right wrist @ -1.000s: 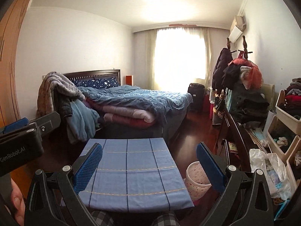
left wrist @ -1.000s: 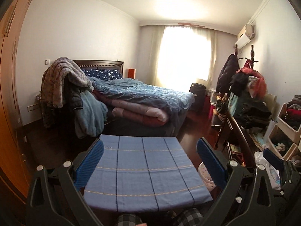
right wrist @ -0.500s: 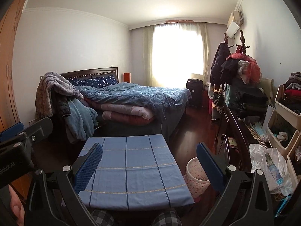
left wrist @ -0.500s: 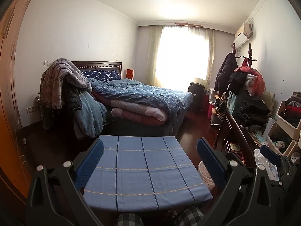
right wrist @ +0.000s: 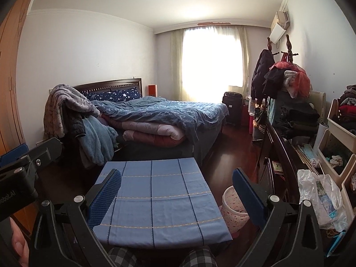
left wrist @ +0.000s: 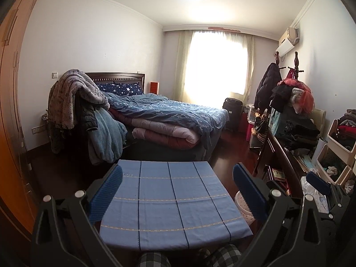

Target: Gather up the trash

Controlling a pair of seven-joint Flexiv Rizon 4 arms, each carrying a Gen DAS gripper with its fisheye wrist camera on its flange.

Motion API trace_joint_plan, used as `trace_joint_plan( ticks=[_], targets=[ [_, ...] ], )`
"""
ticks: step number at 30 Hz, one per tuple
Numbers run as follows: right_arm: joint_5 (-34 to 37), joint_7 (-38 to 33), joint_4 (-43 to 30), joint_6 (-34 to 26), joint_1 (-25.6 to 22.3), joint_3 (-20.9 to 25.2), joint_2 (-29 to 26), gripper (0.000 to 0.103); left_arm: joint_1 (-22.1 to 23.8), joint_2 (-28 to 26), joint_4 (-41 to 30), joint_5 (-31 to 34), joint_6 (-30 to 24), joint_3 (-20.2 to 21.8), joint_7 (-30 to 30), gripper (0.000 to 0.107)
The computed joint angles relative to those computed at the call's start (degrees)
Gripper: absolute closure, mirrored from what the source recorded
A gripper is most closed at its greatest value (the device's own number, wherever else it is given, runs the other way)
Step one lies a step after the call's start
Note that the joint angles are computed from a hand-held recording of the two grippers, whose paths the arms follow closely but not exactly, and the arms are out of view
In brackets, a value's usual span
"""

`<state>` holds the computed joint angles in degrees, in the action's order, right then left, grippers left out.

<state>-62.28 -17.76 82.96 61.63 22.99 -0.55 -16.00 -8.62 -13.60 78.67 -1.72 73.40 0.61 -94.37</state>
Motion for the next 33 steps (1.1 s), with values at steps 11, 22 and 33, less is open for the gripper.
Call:
trace_joint_plan(
  ticks=[11, 22, 33],
  targets=[
    [1.0, -1.2, -0.3, -0.4, 0.2, 0.1, -0.2, 0.004, -0.2, 0.0, 0.0, 0.7, 0.0, 0.1, -0.4, 0.007],
    [1.7, -1.6, -0.2, -0.1, 0.2, 0.1, -0.2, 0.004, -0.3, 0.2, 0.6, 0.5, 0.5, 0.0, -0.3, 0.007],
    [1.8, -1.7, 0.0, 0.0, 0.3, 0.2, -0.2, 0.004, -0.4, 0.3, 1.0, 0.7, 0.7, 0.0, -0.4, 0.007]
  ],
)
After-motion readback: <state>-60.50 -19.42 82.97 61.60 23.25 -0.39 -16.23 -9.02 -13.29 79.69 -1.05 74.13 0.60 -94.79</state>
